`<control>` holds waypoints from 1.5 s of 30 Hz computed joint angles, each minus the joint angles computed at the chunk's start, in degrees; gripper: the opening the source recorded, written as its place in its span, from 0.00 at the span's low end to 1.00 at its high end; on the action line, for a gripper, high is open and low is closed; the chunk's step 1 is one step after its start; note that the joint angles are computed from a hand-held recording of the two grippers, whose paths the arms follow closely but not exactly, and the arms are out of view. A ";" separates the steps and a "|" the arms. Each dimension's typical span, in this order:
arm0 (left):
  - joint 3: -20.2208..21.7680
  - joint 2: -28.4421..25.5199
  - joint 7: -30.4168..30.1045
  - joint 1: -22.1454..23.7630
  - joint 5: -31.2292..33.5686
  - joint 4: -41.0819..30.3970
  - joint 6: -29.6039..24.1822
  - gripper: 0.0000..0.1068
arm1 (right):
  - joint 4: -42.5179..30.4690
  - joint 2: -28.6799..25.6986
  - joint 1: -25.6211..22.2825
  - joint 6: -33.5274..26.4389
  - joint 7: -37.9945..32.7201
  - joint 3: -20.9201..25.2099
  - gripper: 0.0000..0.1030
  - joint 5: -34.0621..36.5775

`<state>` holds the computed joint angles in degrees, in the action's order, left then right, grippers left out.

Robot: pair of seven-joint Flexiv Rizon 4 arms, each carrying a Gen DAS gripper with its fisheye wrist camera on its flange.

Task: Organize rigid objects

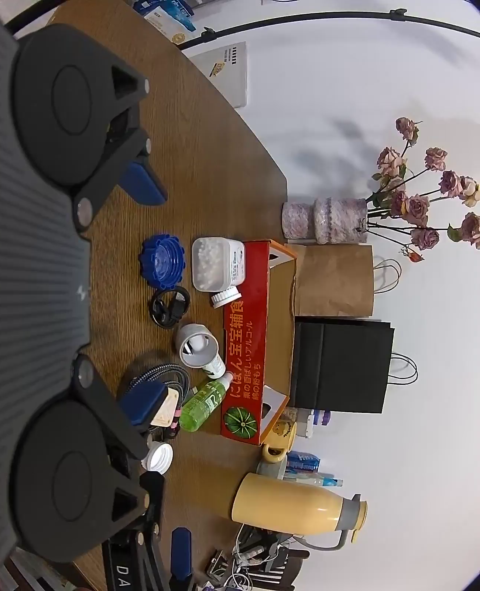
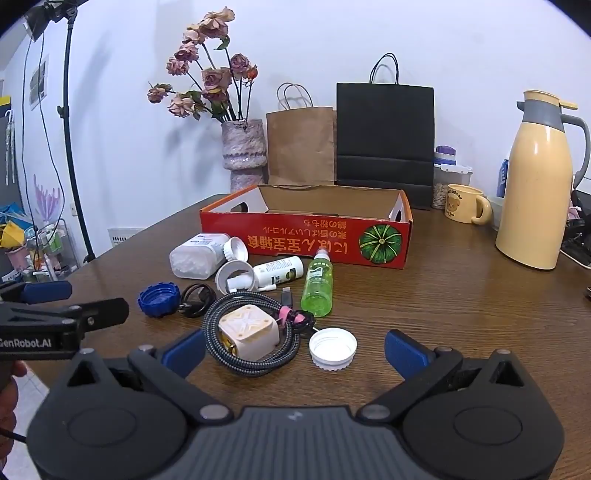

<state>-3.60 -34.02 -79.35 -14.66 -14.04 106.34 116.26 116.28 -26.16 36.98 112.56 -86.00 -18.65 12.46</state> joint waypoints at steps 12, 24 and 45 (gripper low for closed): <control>0.04 -0.03 -0.53 -0.18 -0.28 -0.24 -0.26 0.96 | 0.06 0.10 1.52 -0.53 0.22 -1.50 1.00 0.50; -1.21 -0.02 -1.72 1.38 1.36 -0.42 -0.58 0.96 | 0.17 0.23 1.76 -0.94 0.36 -1.88 1.00 0.17; -1.64 -0.20 -2.94 2.29 2.67 -0.74 -1.25 0.96 | 0.06 -0.42 2.52 -1.09 0.98 -2.86 1.00 -0.22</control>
<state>-5.24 -34.21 -82.28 -12.37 -11.37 105.60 115.01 116.34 -26.58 39.50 111.47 -85.01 -21.51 12.24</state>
